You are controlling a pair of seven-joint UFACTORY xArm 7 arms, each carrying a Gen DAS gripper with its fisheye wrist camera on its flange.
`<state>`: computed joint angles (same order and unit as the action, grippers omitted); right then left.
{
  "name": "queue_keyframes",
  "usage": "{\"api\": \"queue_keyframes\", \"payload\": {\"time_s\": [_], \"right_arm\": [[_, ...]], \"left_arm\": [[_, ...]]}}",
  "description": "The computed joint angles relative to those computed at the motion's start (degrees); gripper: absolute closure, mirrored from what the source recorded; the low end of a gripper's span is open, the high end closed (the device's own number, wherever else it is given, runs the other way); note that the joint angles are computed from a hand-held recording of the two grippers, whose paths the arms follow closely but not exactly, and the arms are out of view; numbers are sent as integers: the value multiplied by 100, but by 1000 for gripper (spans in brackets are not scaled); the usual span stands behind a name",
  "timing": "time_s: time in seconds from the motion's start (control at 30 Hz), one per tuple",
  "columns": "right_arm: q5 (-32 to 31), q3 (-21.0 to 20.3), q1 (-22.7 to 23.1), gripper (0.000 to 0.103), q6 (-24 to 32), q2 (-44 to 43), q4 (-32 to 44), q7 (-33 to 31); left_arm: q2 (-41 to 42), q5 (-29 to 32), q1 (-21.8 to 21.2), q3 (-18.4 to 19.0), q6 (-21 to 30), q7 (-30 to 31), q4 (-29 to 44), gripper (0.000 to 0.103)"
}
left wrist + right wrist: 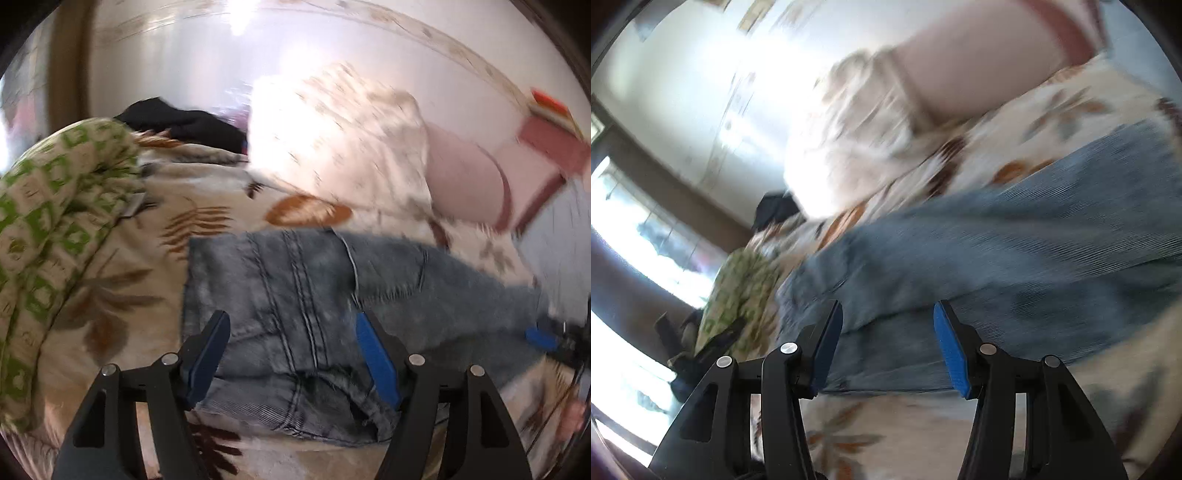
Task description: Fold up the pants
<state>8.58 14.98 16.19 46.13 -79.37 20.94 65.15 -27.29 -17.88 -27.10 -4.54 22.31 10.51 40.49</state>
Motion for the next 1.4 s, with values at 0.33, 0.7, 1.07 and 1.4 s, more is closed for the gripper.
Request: {"api": "queue_keyframes", "payload": {"time_s": [0.33, 0.7, 1.07, 1.4], "right_arm": [[571, -133, 390, 51, -1571, 59, -1086, 664], [431, -426, 243, 51, -1801, 893, -1077, 1239], [4, -271, -91, 89, -1726, 1751, -646, 1279], [-308, 12, -99, 93, -1933, 1312, -491, 1334]], "left_arm": [[50, 110, 10, -416, 99, 192, -44, 30], [447, 640, -206, -384, 195, 522, 182, 30], [688, 1098, 42, -686, 105, -90, 276, 30], [666, 768, -72, -394, 87, 8, 261, 53]]}}
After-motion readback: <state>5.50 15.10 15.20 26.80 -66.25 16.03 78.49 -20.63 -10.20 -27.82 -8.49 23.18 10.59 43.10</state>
